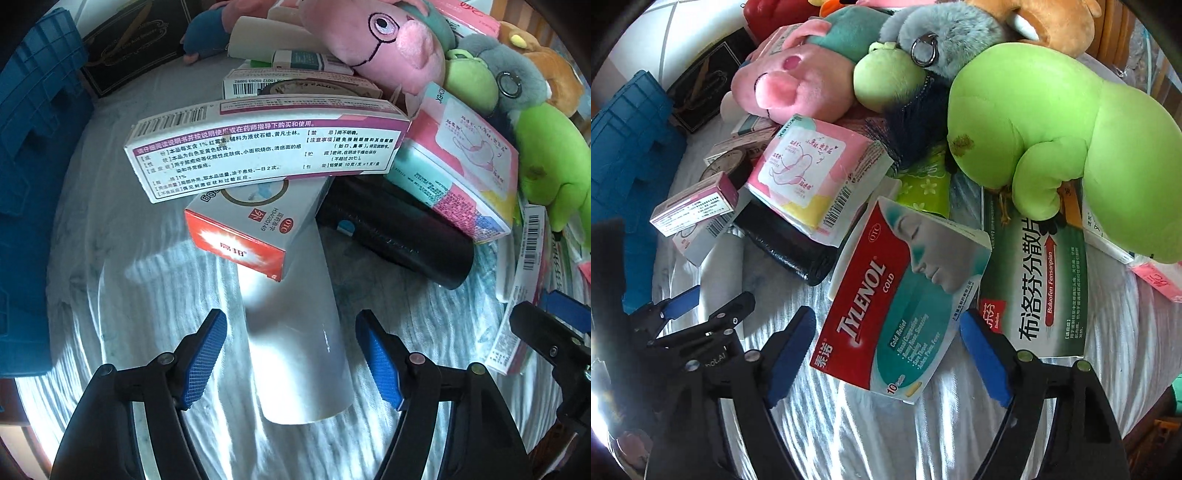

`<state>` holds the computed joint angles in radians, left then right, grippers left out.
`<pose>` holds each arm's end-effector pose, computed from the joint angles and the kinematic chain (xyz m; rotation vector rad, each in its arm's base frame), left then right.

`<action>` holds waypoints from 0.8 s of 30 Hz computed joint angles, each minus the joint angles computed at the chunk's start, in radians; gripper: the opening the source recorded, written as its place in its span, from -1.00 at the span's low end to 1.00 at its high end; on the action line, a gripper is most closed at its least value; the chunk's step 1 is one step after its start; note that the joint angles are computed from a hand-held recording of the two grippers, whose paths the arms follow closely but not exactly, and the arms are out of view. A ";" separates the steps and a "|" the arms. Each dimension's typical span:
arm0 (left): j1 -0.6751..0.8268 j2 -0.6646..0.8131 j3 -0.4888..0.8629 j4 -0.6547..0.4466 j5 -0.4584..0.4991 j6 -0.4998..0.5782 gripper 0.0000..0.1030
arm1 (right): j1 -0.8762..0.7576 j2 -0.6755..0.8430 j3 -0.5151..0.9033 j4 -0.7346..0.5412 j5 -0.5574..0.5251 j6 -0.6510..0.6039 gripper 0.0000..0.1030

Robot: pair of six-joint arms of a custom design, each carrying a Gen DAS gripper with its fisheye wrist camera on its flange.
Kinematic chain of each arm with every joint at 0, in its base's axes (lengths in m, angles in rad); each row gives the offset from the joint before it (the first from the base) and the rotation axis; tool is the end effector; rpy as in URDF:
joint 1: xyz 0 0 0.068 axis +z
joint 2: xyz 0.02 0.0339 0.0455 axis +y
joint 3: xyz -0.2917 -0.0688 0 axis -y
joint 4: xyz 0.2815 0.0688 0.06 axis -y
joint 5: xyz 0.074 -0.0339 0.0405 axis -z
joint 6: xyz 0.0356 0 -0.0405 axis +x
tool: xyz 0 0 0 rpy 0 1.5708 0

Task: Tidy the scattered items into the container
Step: 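Grasp the white paper roll with the left tool while the right tool grasps the Tylenol box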

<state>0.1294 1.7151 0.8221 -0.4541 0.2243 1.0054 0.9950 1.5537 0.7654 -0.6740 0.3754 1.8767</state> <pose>0.3078 0.0321 0.1145 1.2335 2.5493 -0.0980 0.1567 0.2174 0.1413 1.2010 2.4789 0.0778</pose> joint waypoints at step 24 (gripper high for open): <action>0.213 -0.180 -0.087 -0.127 0.141 0.219 -0.11 | 0.115 0.038 0.096 -0.131 0.046 0.043 0.51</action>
